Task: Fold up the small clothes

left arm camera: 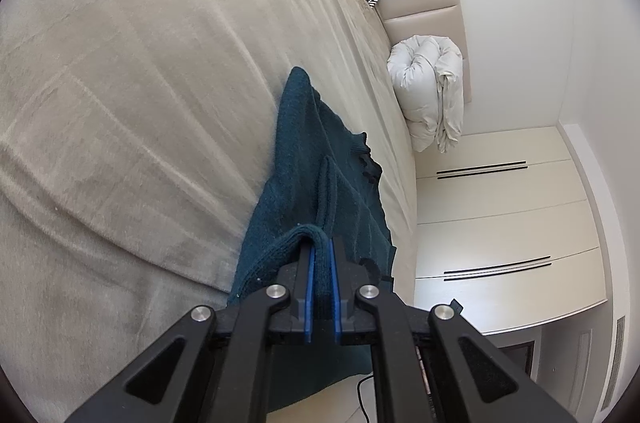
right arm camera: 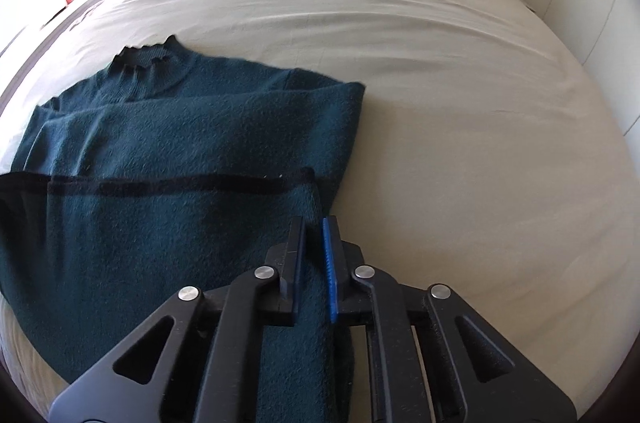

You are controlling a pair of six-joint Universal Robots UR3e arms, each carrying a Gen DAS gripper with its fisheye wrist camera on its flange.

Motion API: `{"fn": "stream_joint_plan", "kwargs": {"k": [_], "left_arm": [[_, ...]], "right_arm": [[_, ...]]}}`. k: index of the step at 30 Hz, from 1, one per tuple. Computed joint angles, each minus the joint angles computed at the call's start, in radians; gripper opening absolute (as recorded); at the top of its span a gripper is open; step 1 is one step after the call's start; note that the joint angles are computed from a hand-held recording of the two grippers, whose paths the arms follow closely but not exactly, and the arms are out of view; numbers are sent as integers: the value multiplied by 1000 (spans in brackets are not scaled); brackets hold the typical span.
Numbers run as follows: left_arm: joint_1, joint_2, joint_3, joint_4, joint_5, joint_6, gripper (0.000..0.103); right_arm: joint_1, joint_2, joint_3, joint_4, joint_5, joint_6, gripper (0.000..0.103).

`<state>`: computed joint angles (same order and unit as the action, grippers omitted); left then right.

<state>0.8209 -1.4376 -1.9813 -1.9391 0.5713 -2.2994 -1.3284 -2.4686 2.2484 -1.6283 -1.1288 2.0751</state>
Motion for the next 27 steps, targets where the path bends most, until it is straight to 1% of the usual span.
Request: {"fn": "stream_joint_plan", "kwargs": {"k": [3,5,9,13,16,20,24,25,27], "left_arm": [[10,-3,-5,-10,7,19,7],[12,-4,-2,-15,10,25,7],[5,-9,2,-3,8,19,7],[-5,-7,0,10,6,7,7],[-4,-12,5,11,9,7,7],[-11,-5,-6,25,9,-6,7],[-11,-4,-3,20,9,-3,7],[-11,-3,-2,17,8,-2,7],[-7,2,5,-4,6,10,7]], "right_arm": [[-38,1,-23,66,37,-26,8],[-26,18,-33,59,29,-17,8],[24,61,-19,-28,7,34,9],[88,149,-21,-114,-15,95,9],[118,174,-22,-149,-28,108,9],[186,248,-34,-212,-78,148,9],[186,255,-36,-209,-66,132,8],[178,240,-32,-200,-58,121,6],[139,188,-28,-162,-23,89,5]]}}
